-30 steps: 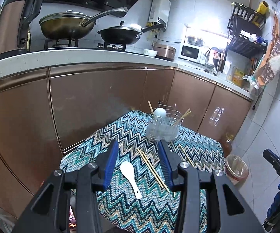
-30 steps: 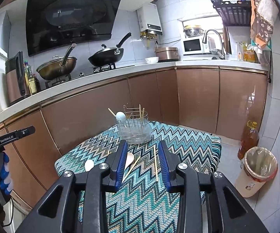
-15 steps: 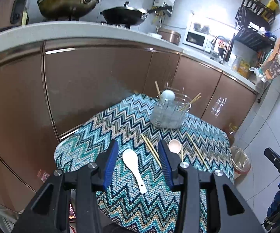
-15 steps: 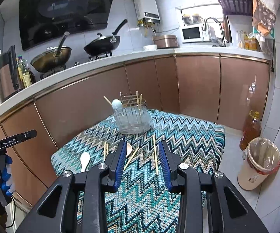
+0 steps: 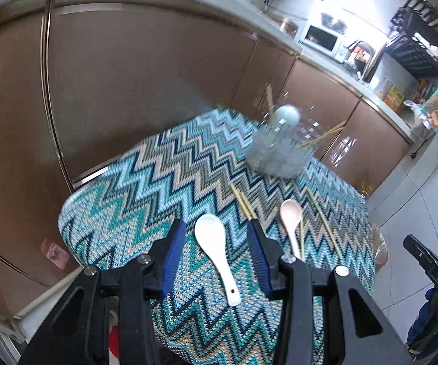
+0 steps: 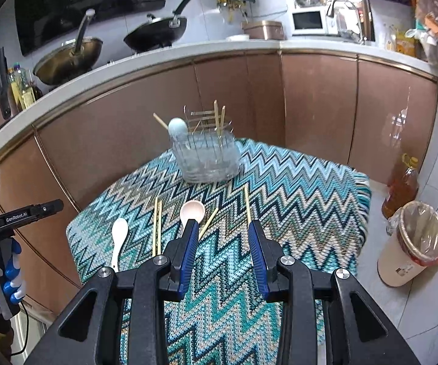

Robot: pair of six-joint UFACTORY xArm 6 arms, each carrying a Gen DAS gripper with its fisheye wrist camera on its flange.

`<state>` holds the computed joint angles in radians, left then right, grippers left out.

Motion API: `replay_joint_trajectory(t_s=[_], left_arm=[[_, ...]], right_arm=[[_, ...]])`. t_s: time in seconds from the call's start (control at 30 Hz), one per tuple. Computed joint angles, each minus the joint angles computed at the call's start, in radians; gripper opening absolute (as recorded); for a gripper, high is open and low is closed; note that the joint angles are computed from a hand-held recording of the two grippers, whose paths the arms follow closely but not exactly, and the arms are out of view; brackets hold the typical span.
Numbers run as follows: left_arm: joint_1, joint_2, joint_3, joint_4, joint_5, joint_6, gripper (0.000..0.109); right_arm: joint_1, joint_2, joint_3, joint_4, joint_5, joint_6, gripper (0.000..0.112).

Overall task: Organize utensils
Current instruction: 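Close the left tool on the white spoon while the right tool grasps a chopstick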

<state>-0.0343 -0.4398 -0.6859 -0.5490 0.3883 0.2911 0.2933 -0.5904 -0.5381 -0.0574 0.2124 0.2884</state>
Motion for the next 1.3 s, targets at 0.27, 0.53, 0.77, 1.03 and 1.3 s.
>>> replay_joint_trajectory(t_s=[0.27,0.53,0.77,1.03,1.3], left_arm=[[0.05,0.204,-0.11,-0.139,0.106,0.155,0.04],[0.085,0.369,-0.233,-0.269,0.207,0.343,0.039],[0.102,0.481,-0.344,-0.285,0.312,0.395,0.035],[0.098,0.55,-0.418,-0.24,0.374,0.38,0.022],[0.081,0.581,-0.45,-0.17,0.369,0.34,0.014]], right_arm=[[0.062,0.246,-0.154,0.22,0.014,-0.222,0.034],[0.124,0.555,-0.446,0.421,0.15,-0.479,0.031],[0.128,0.779,-0.709,0.426,0.329,-0.528,0.023],[0.116,1.001,-1.018,0.39,0.547,-0.505,0.015],[0.124,1.165,-1.259,0.347,0.699,-0.475,0.013]])
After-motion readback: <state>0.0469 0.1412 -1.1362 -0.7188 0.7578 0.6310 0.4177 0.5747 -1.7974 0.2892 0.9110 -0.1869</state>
